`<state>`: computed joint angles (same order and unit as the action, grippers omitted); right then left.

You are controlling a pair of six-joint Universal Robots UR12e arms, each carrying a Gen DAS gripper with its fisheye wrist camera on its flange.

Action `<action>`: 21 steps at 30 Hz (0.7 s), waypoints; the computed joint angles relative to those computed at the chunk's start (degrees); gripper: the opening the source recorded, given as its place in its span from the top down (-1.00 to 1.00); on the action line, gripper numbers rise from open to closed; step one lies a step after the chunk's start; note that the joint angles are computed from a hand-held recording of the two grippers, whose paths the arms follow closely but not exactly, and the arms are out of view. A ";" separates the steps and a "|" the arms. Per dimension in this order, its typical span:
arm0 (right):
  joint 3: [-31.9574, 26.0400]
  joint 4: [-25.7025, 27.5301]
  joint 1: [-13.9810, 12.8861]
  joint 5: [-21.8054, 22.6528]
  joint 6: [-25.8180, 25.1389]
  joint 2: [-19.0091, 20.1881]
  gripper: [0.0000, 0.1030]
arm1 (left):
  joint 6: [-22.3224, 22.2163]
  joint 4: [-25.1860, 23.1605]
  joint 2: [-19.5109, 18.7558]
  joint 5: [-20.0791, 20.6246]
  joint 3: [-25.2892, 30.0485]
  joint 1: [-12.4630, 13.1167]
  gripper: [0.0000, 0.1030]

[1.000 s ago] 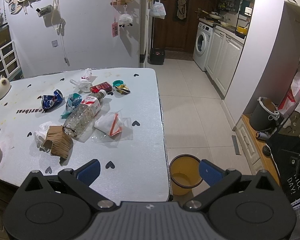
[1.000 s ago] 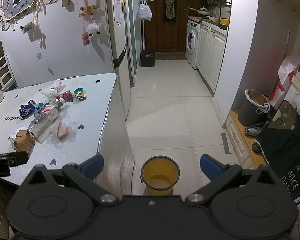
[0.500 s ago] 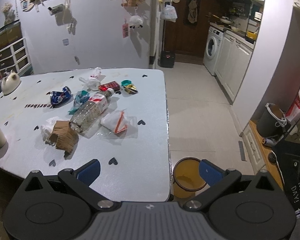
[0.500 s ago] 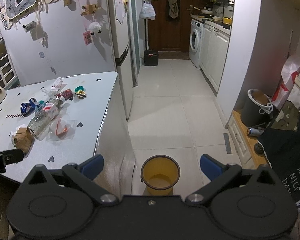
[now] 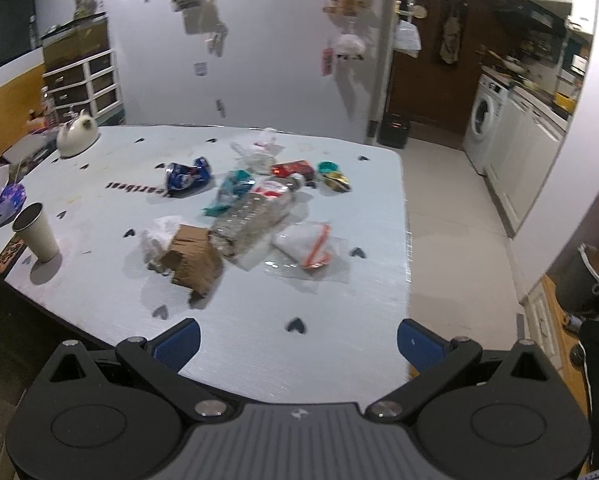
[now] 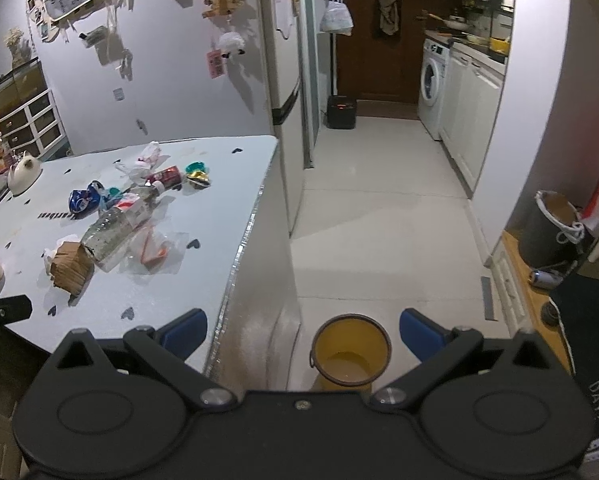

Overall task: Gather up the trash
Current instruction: 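Move both tools toward the trash on the white table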

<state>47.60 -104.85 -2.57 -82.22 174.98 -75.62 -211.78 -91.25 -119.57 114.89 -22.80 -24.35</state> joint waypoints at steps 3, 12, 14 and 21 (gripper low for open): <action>-1.46 -0.54 1.34 -0.21 0.77 1.59 -1.00 | 1.18 1.63 1.18 -0.56 -2.45 1.89 -1.00; -10.49 -0.21 6.79 -4.31 6.19 9.09 -1.00 | 8.24 8.28 2.40 -4.63 -6.40 8.95 -1.00; -13.25 0.10 7.96 -5.04 7.59 11.20 -1.00 | 10.00 9.06 2.30 -5.60 -6.76 10.32 -1.00; -25.81 3.41 11.57 -8.02 11.11 19.90 -1.00 | 14.72 10.07 1.53 -10.93 -7.31 14.73 -1.00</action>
